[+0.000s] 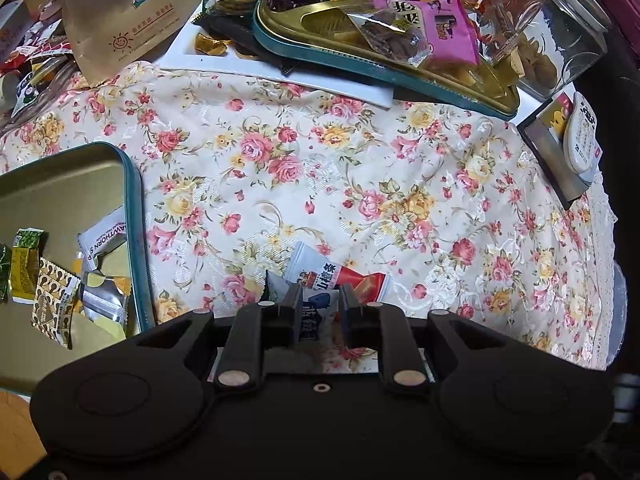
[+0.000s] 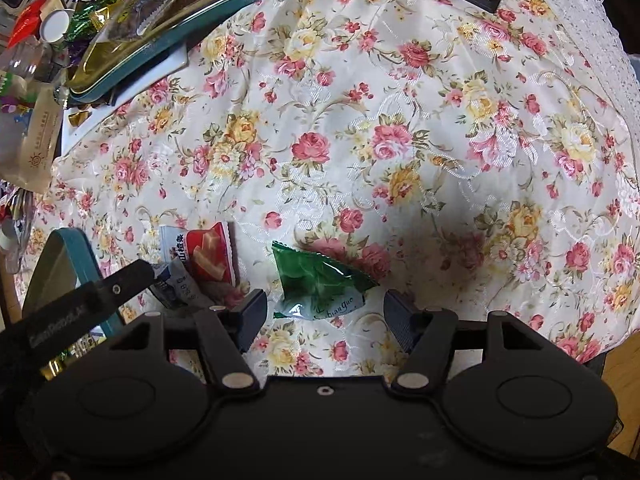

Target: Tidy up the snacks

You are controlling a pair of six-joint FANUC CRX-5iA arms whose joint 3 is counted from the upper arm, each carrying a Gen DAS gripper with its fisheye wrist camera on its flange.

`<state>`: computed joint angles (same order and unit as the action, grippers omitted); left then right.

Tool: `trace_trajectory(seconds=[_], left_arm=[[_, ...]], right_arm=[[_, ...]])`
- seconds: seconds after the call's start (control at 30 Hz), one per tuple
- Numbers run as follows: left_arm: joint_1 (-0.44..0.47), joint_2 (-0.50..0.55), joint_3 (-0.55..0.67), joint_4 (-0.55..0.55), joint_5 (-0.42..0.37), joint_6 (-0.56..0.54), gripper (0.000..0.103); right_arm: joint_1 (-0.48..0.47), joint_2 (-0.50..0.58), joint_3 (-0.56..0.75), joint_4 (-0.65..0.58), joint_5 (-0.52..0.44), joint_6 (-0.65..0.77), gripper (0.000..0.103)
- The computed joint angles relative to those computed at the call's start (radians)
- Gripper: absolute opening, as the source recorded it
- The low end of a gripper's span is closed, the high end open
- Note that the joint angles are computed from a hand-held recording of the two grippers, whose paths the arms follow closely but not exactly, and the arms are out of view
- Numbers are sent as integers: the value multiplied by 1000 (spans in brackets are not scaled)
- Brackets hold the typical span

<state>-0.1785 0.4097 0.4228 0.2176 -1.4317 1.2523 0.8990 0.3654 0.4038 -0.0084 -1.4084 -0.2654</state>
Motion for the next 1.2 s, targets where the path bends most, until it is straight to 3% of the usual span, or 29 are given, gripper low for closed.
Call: trace_trajectory(seconds=[0.3, 0.4, 0.67, 0.77, 0.83, 0.97, 1.03, 1.2], left_arm=[[27, 13, 14, 7, -24, -25, 26], [37, 19, 20, 15, -35, -36, 26], [55, 9, 8, 11, -62, -92, 26], [56, 4, 3, 12, -84, -167, 26], [52, -3, -3, 10, -95, -274, 26], [29, -60, -68, -55, -18, -472, 31], [24, -71, -85, -78, 0, -523, 31], [42, -43, -73, -62, -46, -607, 31]], right_arm=[[-27, 115, 118, -40, -102, 40, 68], [-32, 137, 135, -53, -112, 55, 54], [-33, 182, 206, -53, -146, 92, 50], [-35, 184, 228, -42, -151, 98, 50], [-36, 172, 228, -34, -146, 98, 50], [-39, 149, 212, -18, -122, 88, 50], [-44, 146, 217, -10, -129, 85, 50], [-46, 136, 216, -7, -121, 81, 50]])
